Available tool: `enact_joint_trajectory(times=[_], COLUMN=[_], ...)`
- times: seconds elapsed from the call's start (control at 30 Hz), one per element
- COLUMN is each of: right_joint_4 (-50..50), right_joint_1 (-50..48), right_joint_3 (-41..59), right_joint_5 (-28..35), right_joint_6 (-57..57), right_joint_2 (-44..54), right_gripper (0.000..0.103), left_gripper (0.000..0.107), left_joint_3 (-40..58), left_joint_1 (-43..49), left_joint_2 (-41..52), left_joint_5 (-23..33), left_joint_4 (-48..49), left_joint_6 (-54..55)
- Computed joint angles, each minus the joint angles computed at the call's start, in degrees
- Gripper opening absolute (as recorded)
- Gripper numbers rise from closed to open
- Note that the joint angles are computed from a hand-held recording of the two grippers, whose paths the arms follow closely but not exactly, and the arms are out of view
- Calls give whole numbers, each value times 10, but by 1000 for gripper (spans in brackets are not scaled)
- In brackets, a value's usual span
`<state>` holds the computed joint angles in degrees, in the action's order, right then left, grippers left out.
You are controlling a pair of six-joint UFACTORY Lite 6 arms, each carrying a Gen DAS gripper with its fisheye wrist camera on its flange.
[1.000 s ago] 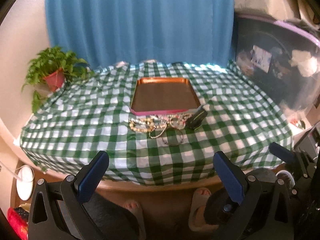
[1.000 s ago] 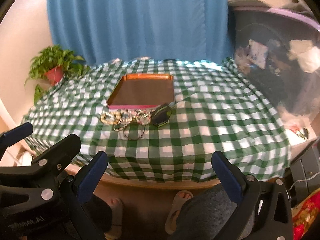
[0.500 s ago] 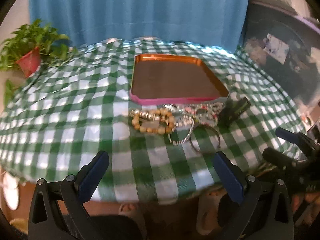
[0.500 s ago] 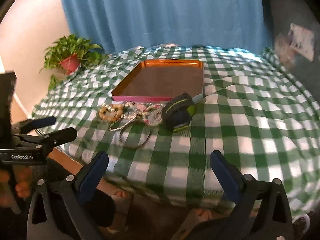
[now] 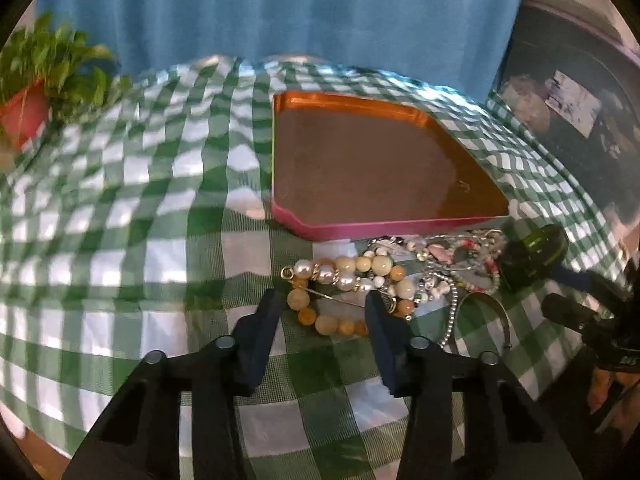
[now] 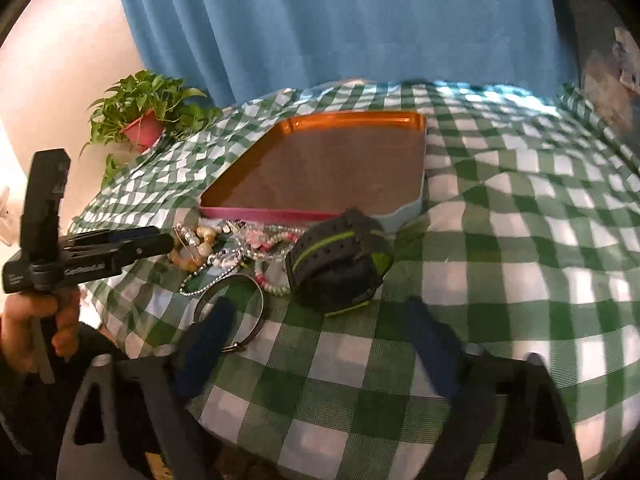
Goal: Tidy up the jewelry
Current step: 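Move both tools toward the jewelry pile beside the tray, then grasp the black smartwatch with the right tool while the left tool grasps the cream beaded bracelet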
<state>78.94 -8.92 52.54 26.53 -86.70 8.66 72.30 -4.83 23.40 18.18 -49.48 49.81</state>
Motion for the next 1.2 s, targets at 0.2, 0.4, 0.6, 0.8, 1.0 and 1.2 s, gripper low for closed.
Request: enact_joint_trajectory(times=[0.2,0.4,0.6,0.8,1.0,1.2], right_joint_4=[17,36,33,28,116,159], right_joint_1=[3,16,39,31,25,11], right_joint_3=[8,25,66,86,44,-2], right_joint_5=[8,-36,-75,-47,-49,-43], right_joint_6=[-15,-21,-44,-44,-142,-194], right_joint_2=[27,48,82,98,55,7], right_gripper=[53,70,73,52,52,52], left_gripper=[26,17,13,12,12,12], left_joint_3=[3,-11,-24,21,44,59], left_joint_1=[20,14,3,22,1,21], left_joint_2=[20,17,10,-3,-68,-108], left_joint_5=[9,-34,-63,-5,14,72], left_joint_4=[-50,-59,-46,-4,65,22], left_joint_6=[35,69,77,10,-59,-49])
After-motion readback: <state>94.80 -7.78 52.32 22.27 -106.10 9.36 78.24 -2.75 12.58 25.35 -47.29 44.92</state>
